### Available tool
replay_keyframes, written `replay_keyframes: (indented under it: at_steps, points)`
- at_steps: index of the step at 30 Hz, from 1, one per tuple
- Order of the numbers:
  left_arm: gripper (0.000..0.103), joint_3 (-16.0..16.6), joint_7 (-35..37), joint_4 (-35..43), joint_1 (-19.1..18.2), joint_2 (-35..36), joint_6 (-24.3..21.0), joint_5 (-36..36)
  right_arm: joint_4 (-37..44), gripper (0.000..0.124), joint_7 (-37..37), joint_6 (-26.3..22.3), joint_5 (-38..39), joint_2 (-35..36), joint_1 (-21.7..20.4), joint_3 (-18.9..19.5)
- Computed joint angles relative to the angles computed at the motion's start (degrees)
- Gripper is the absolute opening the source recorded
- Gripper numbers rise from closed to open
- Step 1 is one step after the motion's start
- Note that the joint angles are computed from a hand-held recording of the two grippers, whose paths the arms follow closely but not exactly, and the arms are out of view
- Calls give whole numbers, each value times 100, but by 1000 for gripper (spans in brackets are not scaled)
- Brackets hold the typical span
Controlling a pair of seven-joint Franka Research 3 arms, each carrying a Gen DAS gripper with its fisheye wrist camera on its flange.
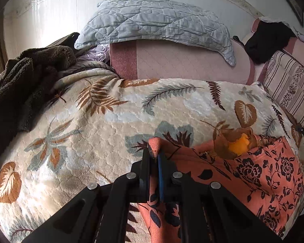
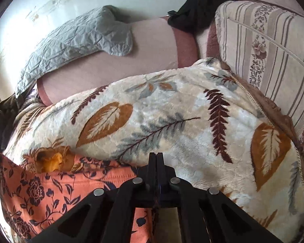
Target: Fold small clothes
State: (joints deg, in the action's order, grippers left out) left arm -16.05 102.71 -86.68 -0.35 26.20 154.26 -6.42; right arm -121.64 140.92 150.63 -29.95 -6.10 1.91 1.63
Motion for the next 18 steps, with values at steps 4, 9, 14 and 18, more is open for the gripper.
replay_keyframes:
  at_steps: [4, 9, 14, 18]
  points:
    - [6, 365, -505, 343, -356, 433, -429, 629, -176, 1, -1261, 413, 1967, 273, 154, -265]
    - [6, 121, -408, -106, -71, 192, -176, 401, -707, 85, -1671, 1090, 2825, 88, 189, -234]
    - [6, 93, -344, -88, -35, 128, -209, 308, -559, 86, -1580, 916, 2436, 138, 76, -80]
    - [6, 195, -495, -53, -142, 129, -240, 438, -54, 12, -1980, 48, 2547, 572, 202, -162]
